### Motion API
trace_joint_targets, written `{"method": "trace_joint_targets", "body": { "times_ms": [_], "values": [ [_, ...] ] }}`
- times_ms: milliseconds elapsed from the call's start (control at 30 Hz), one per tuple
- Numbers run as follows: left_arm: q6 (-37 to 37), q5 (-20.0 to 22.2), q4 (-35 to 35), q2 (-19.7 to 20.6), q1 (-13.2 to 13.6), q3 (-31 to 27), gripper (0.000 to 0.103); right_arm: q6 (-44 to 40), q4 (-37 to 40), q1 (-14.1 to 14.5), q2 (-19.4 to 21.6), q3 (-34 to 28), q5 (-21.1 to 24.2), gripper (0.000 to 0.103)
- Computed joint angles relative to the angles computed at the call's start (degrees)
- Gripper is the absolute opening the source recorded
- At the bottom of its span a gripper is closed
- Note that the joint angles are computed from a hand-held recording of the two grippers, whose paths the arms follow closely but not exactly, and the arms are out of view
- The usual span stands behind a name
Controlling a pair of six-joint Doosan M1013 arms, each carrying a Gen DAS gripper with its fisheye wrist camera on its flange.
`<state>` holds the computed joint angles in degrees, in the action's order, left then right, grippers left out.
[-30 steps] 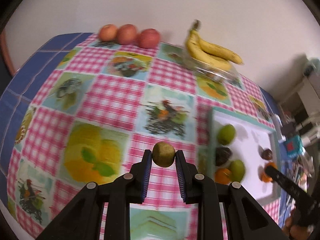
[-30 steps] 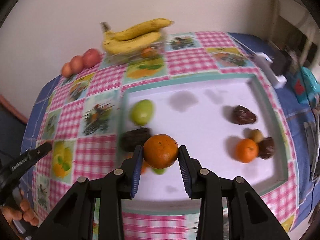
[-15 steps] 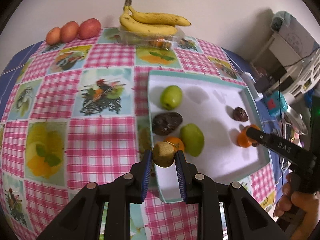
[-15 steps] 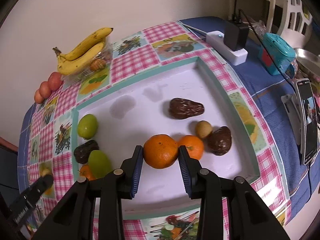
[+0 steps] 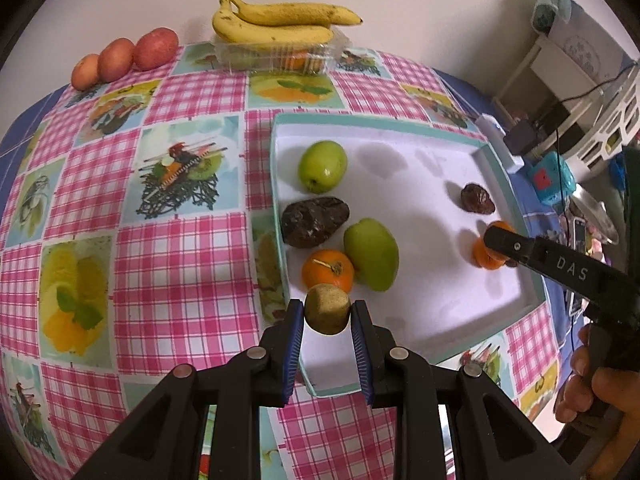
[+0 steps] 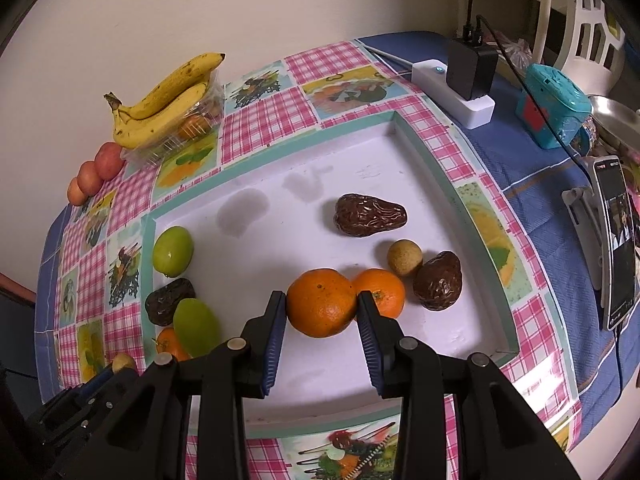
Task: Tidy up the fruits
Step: 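Lower both fruits into the tray and open both tools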
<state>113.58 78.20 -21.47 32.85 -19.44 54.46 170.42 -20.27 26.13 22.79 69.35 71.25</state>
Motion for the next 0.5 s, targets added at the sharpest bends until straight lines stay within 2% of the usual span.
{"method": "trace_joint_targets", "body": {
  "times_ms": [500],
  "values": [
    [1.5, 1.8, 3.8, 0.5, -1.2, 0.7, 0.026, -3.4, 3.8, -0.7, 1.2, -0.6, 0.5, 0.038]
  ]
}}
